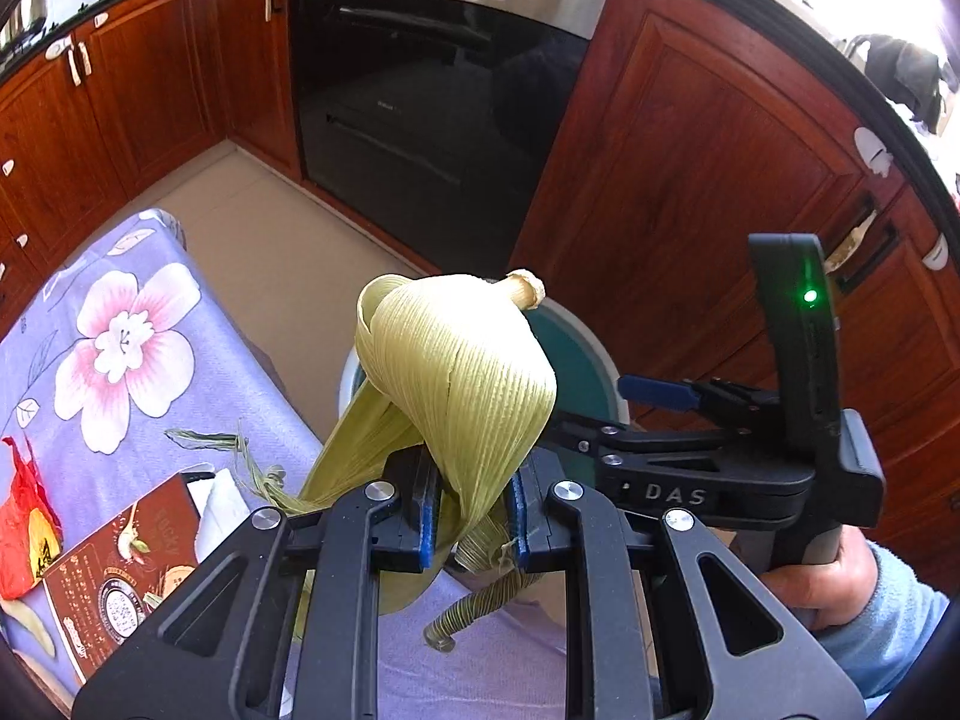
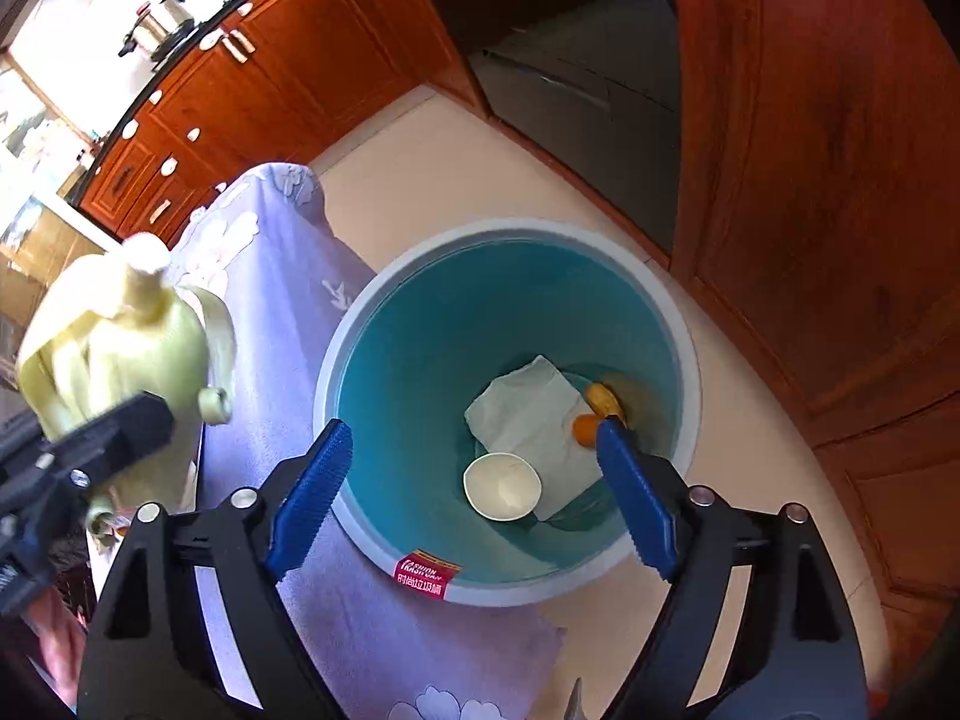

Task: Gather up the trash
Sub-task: 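Carry husk and peel to the bin and open both tools to drop them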

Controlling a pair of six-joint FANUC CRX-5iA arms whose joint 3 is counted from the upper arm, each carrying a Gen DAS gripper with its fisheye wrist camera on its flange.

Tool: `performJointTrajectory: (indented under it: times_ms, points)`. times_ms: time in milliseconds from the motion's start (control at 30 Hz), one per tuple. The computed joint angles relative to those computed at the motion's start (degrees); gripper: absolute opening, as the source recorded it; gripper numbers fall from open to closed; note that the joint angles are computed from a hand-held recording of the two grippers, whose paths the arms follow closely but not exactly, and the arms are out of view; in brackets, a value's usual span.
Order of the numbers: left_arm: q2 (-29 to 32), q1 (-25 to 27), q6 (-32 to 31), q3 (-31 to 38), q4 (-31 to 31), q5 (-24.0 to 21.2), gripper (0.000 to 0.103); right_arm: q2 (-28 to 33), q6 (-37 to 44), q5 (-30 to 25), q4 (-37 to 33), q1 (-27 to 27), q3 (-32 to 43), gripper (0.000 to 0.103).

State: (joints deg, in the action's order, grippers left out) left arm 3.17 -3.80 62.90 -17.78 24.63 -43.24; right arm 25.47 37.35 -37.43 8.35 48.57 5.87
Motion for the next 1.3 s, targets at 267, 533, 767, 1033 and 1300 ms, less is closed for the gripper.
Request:
performJointTrajectory:
  times_ms: [267,533,767,1033,1300]
  points:
    - [5.02,-1.62,0.83,3.97,-1.05,-1.56,0.019,-2.20,-10.01,0.40,9.51,0.57,-3.88,0.088]
    - [10.97,-3.42,2.90,9.83,-3.86,-3.95,0.027,-4.17,-18.18,-0.28,17.79,0.92,-7.36,0.094]
    - [8.77,-3.17,5.32,9.46,-6.72,-1.58,0.074,-4.47,-17.13,-0.35,15.79,0.58,-7.08,0.094]
    - [6.85,-2.07,5.93,8.15,-7.22,-1.08,0.080,-4.63,-17.02,-0.93,15.57,1.28,-6.61,0.094]
    - [2.70,-1.00,5.80,3.91,-6.81,0.23,0.082,-4.62,-16.44,-2.14,15.47,2.74,-5.36,0.094]
